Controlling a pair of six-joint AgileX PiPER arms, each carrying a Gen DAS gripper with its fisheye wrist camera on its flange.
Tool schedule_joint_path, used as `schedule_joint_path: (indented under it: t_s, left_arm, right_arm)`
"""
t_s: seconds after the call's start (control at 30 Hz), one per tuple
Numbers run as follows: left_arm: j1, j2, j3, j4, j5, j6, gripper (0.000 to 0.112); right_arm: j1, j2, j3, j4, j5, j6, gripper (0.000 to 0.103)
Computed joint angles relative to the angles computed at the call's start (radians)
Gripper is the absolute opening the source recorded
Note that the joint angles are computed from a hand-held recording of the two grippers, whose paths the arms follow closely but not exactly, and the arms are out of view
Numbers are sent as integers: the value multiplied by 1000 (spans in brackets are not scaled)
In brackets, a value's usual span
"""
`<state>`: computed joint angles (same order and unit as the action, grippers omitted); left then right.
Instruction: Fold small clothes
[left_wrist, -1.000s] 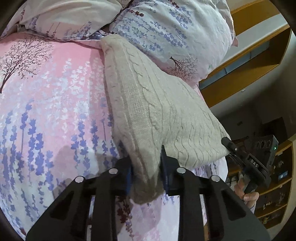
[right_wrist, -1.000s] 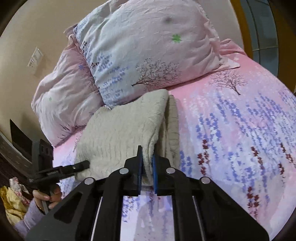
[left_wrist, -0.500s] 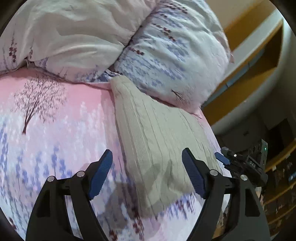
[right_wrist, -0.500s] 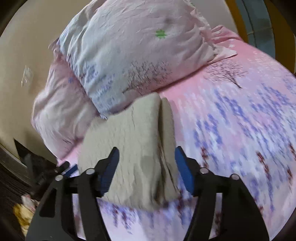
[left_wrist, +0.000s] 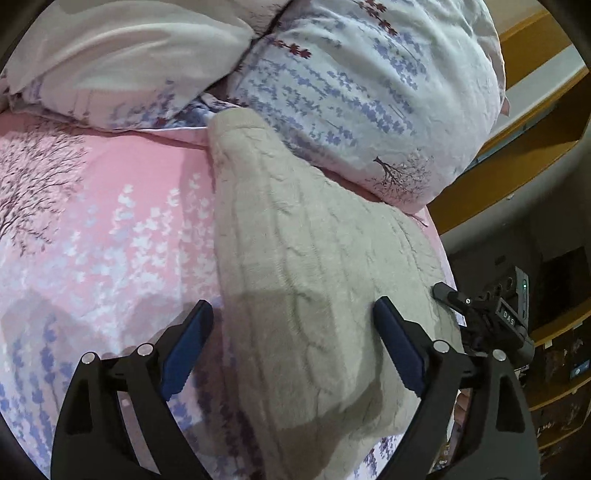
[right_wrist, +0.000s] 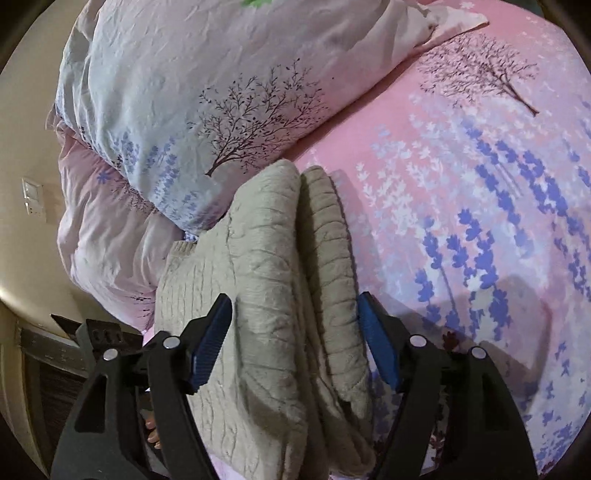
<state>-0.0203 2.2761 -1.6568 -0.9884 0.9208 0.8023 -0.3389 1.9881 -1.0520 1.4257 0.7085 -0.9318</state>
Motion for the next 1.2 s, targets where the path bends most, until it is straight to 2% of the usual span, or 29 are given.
schedule_joint_path:
  t_s: [0.07, 0.1, 0.17, 0.23, 0.27, 0.33, 0.43, 0.53, 0.63, 0.7, 0.77, 0.87, 0.9, 0.93, 1.0, 1.07, 1.13, 1.2]
  left_arm:
    - [-8, 1, 8, -19, -9, 16, 87]
    - [-12, -1, 15, -34, -21, 27, 81]
    - [-8, -2, 27, -60, -18, 34, 77]
    - [-1, 7, 20, -75, -1, 27, 67]
    - [6, 7, 26, -88, 4, 34, 64]
    - [23, 6, 34, -129, 27, 60, 47]
    - [50, -5, 34, -138, 78, 83, 41]
    - [83, -51, 69, -123, 113, 138, 39]
    - [141, -122, 127, -98, 124, 209, 39]
    - [198, -147, 133, -82, 157, 232, 39]
    - [249, -166, 131, -63, 153, 251, 39]
    - [282, -119, 69, 11, 106, 204, 44]
    - [284, -92, 44, 47, 96, 164, 48]
    - [282, -60, 23, 80, 88, 120, 53]
    - [302, -62, 43, 56, 77, 139, 61]
    - [306, -133, 114, 47, 0, 189, 61]
    - [310, -226, 217, -30, -99, 303, 61]
    - [308, -297, 296, -131, -127, 432, 61]
  right_arm:
    - [1, 12, -11, -2, 14, -5, 60]
    - [-1, 16, -9, 9, 16, -17, 56]
    - [-8, 30, -10, 28, 33, -38, 49]
    - [-25, 44, -3, 59, 68, -76, 37]
    - [-29, 50, 1, 78, 86, -96, 35]
    - [-23, 39, 17, 102, 74, -122, 32]
    - [1, -1, 51, 158, 58, -172, 29]
    - [36, -48, 74, 208, 70, -228, 28]
    - [119, -88, 58, 169, 30, -210, 27]
    - [198, -98, 41, 150, -19, -209, 27]
    - [265, -90, 31, 165, -62, -245, 26]
    - [360, -25, -34, 116, -160, -176, 27]
    - [397, -9, -54, 58, -236, -109, 30]
    - [417, -6, -61, 38, -271, -83, 32]
    - [419, -18, -58, 2, -272, -49, 36]
    - [402, -50, -33, 24, -274, -62, 38]
    - [389, -83, -6, 104, -311, -124, 40]
    - [374, -93, -9, 140, -311, -151, 40]
